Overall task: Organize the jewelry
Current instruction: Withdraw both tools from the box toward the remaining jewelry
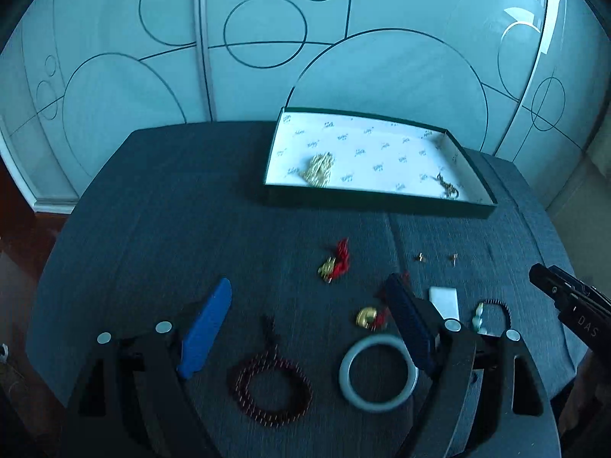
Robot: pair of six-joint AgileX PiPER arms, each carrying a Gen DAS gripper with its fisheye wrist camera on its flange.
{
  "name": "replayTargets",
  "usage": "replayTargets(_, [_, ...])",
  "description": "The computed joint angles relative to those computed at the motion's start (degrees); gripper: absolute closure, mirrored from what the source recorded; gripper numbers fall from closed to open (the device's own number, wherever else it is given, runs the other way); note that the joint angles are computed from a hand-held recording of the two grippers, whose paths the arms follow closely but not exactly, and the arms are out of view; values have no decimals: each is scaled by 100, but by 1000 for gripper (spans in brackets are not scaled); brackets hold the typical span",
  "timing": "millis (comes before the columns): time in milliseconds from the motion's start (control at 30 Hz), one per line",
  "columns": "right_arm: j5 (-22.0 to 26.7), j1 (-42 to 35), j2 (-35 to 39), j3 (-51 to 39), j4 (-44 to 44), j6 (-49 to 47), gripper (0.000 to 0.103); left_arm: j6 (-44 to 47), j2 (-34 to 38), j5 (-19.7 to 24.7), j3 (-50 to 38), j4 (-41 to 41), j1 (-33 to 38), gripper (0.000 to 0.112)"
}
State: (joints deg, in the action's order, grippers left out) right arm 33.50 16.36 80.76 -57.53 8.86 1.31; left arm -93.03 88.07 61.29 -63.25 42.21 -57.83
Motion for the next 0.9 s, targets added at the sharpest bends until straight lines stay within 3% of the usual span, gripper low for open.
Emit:
replayTargets(333, [15, 78, -551, 883, 89, -146, 56, -935, -222, 39, 737, -299, -620, 31])
replayTargets(533, [-99, 331, -530, 1044, -59, -8, 56, -1304, -251, 85, 983, -344, -852, 31])
replayTargets(900, [-141, 384, -347, 1114, -25, -66, 56, -1423, -232, -250, 1196, -266, -904, 31])
